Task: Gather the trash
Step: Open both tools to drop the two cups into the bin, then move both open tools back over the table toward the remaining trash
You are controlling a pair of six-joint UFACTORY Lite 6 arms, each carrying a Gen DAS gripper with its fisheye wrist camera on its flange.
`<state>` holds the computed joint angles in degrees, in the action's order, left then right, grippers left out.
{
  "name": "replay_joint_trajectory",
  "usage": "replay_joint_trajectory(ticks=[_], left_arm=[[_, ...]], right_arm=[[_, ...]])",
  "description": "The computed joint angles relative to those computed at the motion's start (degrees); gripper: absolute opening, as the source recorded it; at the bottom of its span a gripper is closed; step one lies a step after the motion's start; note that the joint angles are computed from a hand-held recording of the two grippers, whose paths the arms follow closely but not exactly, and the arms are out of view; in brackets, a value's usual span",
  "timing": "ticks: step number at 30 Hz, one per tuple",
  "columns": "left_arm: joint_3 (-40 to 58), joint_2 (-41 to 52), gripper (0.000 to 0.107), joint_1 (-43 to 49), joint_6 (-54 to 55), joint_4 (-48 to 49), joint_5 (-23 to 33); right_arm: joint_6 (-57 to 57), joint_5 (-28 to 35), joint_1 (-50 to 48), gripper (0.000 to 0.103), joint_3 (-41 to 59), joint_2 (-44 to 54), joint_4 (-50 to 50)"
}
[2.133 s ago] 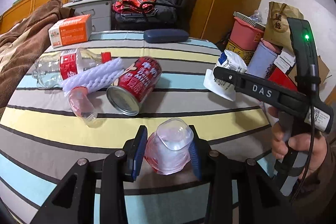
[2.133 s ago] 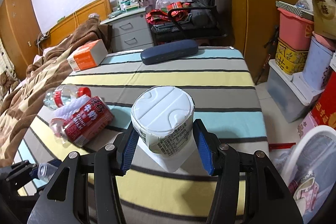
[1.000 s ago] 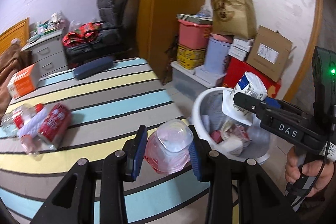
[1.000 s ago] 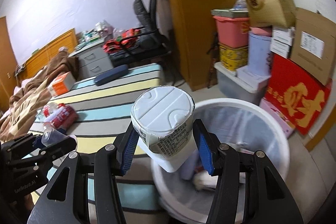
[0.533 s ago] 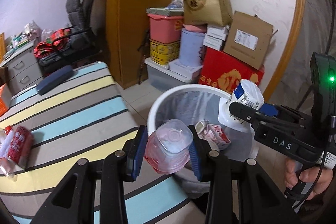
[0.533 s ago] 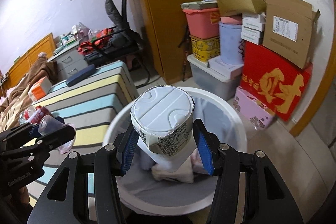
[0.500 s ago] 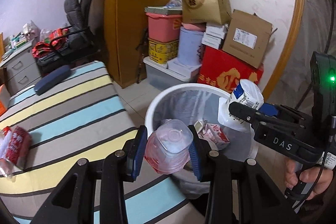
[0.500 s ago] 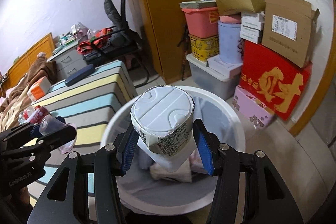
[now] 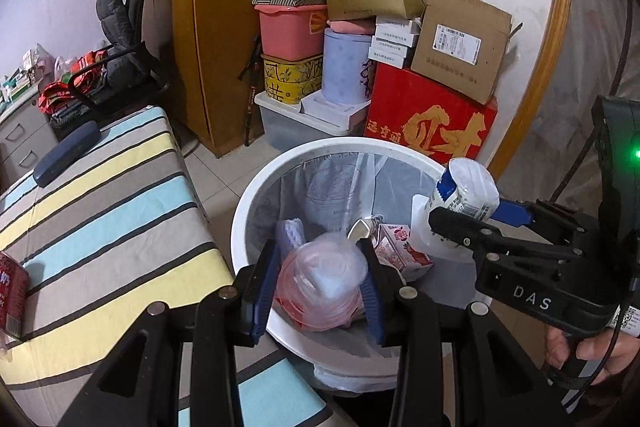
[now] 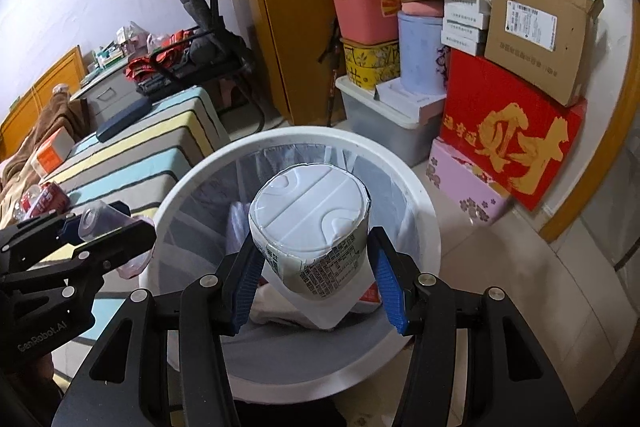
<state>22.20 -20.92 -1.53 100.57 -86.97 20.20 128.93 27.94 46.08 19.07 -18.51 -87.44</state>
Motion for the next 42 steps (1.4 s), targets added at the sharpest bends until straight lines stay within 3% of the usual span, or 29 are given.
replay_joint_trajectory(ticks=[4, 7, 14, 23, 35, 42], left_arm=[[0.21, 0.40, 0.061, 0.33, 0.01, -0.08, 0.15], [0.20, 0.27, 0.061, 1.17, -0.06, 0.30, 1.03], [-0.08, -0.99, 0.062, 2.46, -1.90, 2.00, 1.40], [-2.81, -5.86, 0.062, 10.36, -3.89, 7.24, 6.11], [-5.37, -12.24, 0.063, 27.97, -1.90, 13.44, 17.11], [-4.89, -12.28, 0.063, 42.56, 2.93, 16.33, 26.43]], right_arm=[[-0.54, -0.62, -0.92, 0.056, -0.11, 0.31, 0.54], [1.05, -1.16, -1.37, 0.064, -0.63, -0.34, -0.70], [0.82, 0.63, 0.17, 0.065, 0.05, 0.09, 0.40], [2.83, 3.46, 4.16, 0.065, 0.60, -0.22, 1.88], [4.87, 9.01, 12.52, 0.065, 5.36, 4.30, 3.76], [8.39, 11.48, 17.41, 0.065, 9.42, 8.61, 2.75]])
